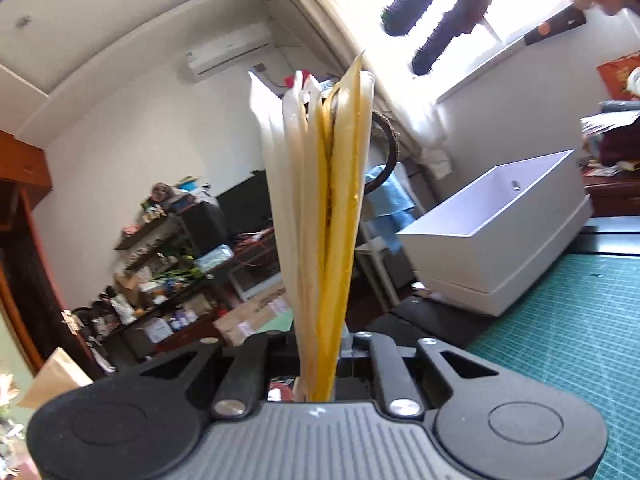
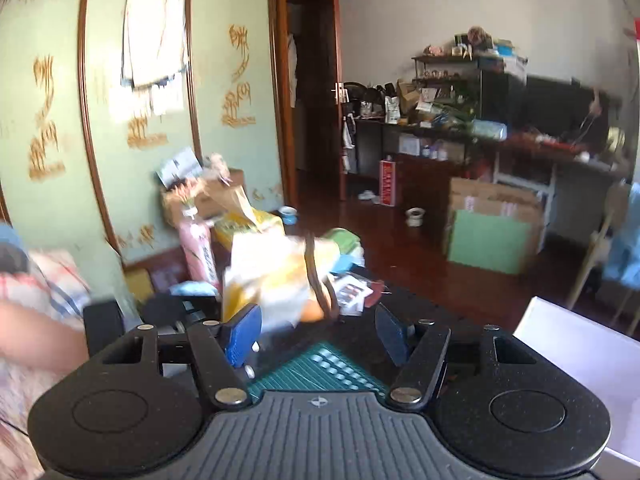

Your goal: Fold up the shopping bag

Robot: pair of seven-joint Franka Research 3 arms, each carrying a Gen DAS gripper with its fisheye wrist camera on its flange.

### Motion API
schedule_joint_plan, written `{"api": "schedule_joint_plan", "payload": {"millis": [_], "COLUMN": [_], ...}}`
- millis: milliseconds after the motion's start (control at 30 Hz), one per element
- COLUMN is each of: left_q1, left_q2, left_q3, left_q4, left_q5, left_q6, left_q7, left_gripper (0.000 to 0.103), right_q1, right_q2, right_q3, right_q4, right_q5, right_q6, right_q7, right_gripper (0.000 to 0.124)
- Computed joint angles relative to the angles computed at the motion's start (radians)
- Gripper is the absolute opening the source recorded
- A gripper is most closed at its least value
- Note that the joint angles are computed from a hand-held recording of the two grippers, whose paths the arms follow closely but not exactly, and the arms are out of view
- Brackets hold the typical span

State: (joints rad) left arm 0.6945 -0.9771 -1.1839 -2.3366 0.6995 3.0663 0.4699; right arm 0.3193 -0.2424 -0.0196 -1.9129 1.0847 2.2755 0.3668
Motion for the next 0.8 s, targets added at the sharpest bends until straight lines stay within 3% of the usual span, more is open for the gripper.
{"api": "schedule_joint_plan", "payload": {"millis": [67, 100, 233, 300, 600, 700, 800], "left_q1": [-0.009, -0.008, 0.009, 0.016, 0.039, 0.043, 0.038], "left_q2": [-0.004, -0.003, 0.004, 0.001, 0.002, -0.007, 0.019], "left_q3": [0.013, 0.015, 0.007, 0.001, -0.015, -0.015, -0.022], "left_q4": [-0.015, -0.017, -0.012, -0.011, -0.019, -0.020, -0.006], "left_q5": [0.006, 0.005, -0.012, -0.023, -0.063, -0.076, -0.091], "left_q6": [0.034, 0.049, 0.089, 0.100, 0.159, 0.160, 0.115], "left_q7": [0.003, 0.004, 0.013, 0.019, 0.063, 0.076, 0.086], "left_gripper": [0.011, 0.011, 0.011, 0.011, 0.011, 0.011, 0.011], "right_q1": [-0.013, -0.022, -0.072, -0.099, -0.142, -0.149, -0.156], "right_q2": [0.041, 0.062, 0.169, 0.197, 0.268, 0.279, 0.285], "right_q3": [-0.019, -0.023, -0.030, -0.021, 0.031, 0.040, 0.045], "right_q4": [0.067, 0.100, 0.260, 0.303, 0.400, 0.410, 0.415], "right_q5": [-0.025, -0.042, -0.055, -0.036, -0.066, -0.062, -0.054], "right_q6": [-0.091, -0.133, -0.331, -0.386, -0.506, -0.517, -0.523], "right_q7": [0.032, 0.041, 0.105, 0.130, 0.209, 0.224, 0.241], "right_gripper": [0.022, 0.017, 0.017, 0.019, 0.020, 0.005, 0.003]}}
